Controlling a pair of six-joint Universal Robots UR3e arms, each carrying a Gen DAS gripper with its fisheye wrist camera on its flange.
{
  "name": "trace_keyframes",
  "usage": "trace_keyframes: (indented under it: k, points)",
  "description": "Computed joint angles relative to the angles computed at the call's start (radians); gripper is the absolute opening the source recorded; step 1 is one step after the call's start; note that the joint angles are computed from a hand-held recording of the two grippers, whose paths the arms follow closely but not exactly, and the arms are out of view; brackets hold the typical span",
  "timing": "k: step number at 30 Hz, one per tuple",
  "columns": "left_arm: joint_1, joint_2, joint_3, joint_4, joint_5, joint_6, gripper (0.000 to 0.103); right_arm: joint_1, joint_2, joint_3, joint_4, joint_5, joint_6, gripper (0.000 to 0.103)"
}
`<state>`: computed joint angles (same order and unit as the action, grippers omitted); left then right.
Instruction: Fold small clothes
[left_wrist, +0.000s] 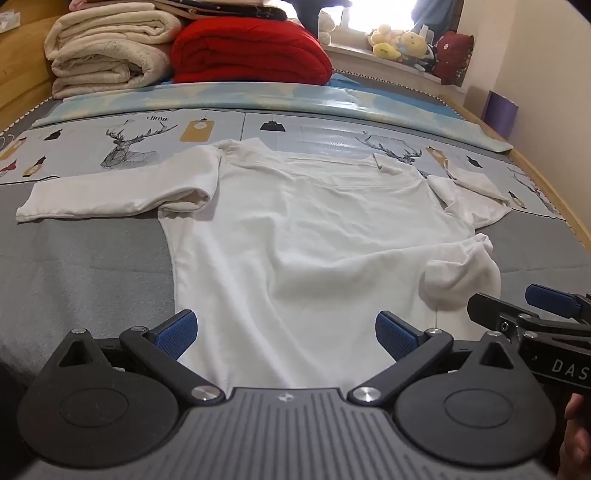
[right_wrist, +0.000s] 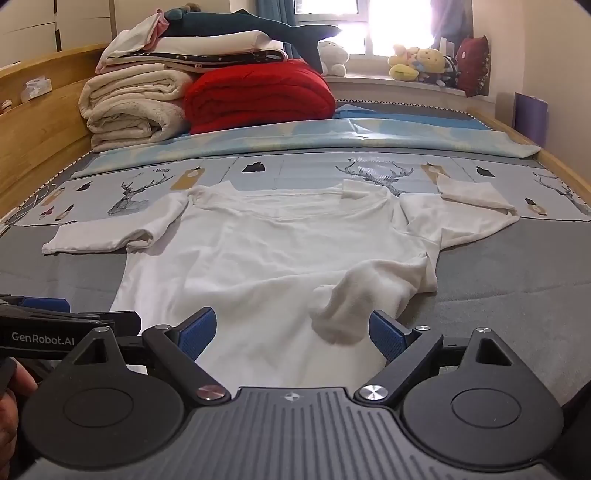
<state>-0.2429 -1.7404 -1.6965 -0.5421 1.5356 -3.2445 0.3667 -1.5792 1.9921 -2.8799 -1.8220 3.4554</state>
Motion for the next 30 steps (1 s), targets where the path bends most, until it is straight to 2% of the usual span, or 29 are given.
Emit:
trace_keyframes:
  k: [5, 19, 27, 30]
  points:
    - [-0.005, -0.016, -0.013, 0.038, 0.008, 0.0, 0.103, 0.003, 0.006, 0.007, -0.021, -0.004, -0.002, 0.09]
    - [-0.009, -0.015, 0.02, -0.045, 0.039, -0.013, 0.103, 0.004, 0.002, 0.002, -0.009, -0.004, -0.003, 0.09]
    - [0.005, 0.001, -0.008, 0.009, -0.007, -0.031, 0.103, 0.008, 0.005, 0.007, -0.042, -0.036, 0.003, 0.089]
    - [0.01, 0.005, -0.021, 0.043, -0.022, -0.024, 0.103, 0.003, 0.016, 0.023, -0.104, -0.044, 0.002, 0.08]
